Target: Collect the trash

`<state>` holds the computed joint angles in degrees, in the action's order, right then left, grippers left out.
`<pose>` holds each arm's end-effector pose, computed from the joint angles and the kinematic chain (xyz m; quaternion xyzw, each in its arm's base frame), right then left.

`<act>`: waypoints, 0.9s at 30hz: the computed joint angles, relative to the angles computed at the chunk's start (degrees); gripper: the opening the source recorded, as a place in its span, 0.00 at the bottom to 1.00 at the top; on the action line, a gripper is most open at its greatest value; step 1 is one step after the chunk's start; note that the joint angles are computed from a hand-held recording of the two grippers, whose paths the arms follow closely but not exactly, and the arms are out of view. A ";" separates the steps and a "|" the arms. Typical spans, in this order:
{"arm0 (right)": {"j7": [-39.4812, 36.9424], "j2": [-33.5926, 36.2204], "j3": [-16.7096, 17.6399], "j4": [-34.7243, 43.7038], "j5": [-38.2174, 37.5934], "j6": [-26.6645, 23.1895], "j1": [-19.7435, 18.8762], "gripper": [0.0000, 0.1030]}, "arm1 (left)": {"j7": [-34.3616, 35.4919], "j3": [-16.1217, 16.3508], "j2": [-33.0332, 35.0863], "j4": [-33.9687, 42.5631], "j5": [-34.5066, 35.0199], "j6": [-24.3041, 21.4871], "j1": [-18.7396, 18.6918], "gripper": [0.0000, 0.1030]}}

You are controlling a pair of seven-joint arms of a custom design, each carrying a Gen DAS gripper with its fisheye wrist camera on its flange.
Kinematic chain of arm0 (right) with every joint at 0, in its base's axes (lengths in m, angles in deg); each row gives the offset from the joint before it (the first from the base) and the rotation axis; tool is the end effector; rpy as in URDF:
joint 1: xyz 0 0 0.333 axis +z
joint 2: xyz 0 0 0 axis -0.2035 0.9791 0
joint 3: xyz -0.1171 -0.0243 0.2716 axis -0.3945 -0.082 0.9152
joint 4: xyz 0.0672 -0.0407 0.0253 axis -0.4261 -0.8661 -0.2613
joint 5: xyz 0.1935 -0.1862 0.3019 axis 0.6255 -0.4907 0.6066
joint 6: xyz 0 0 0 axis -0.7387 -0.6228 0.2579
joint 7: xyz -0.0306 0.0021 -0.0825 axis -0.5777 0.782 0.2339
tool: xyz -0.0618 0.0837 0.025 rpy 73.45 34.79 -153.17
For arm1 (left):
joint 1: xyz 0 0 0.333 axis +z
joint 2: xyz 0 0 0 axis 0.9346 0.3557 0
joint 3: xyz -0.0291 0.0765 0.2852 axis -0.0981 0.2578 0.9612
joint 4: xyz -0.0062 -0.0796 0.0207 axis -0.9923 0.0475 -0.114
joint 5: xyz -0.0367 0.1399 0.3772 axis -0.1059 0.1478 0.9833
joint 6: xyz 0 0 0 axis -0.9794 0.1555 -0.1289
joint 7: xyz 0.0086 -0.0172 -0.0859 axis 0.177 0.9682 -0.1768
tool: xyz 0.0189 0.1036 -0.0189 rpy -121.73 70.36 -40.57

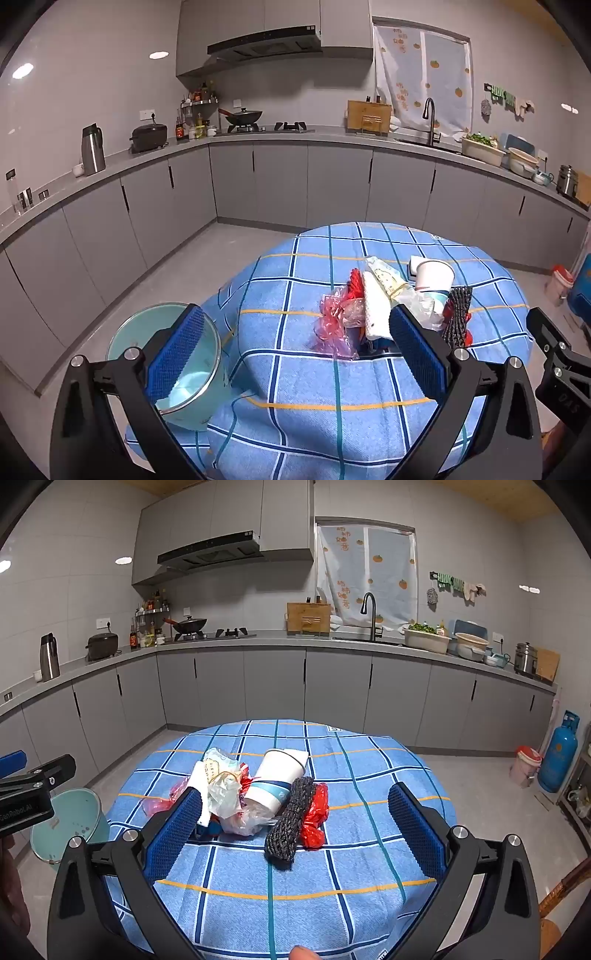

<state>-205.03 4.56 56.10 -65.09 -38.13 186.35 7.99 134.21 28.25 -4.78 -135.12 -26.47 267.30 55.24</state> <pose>0.4114 0.2789 0.4771 -0.4883 0.6770 -0.4519 0.3147 0.4851 -0.0356 0.5157 -0.5492 0.6735 -0.3804 0.3163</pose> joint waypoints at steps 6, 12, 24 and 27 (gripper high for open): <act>0.51 -0.11 -0.16 -0.09 -0.23 0.63 -0.02 0.96 | 1.15 1.72 0.00 0.08 -0.48 0.50 -1.87 0.95; -0.11 -1.00 -0.03 -0.71 0.62 0.68 0.00 0.96 | 2.28 2.43 0.30 0.36 -1.54 0.57 -2.67 0.95; 0.11 -0.19 -0.01 -0.21 0.59 0.95 -0.43 0.96 | 2.69 1.53 0.28 0.17 -2.25 0.92 -1.76 0.95; 0.04 -0.10 -0.04 -0.07 0.71 0.87 -0.29 0.96 | 2.71 1.94 0.41 0.27 -2.12 1.01 -2.10 0.95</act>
<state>-204.98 4.46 56.05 -65.16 -37.42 187.22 7.70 136.92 30.18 -4.38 -134.85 -28.60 268.31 53.14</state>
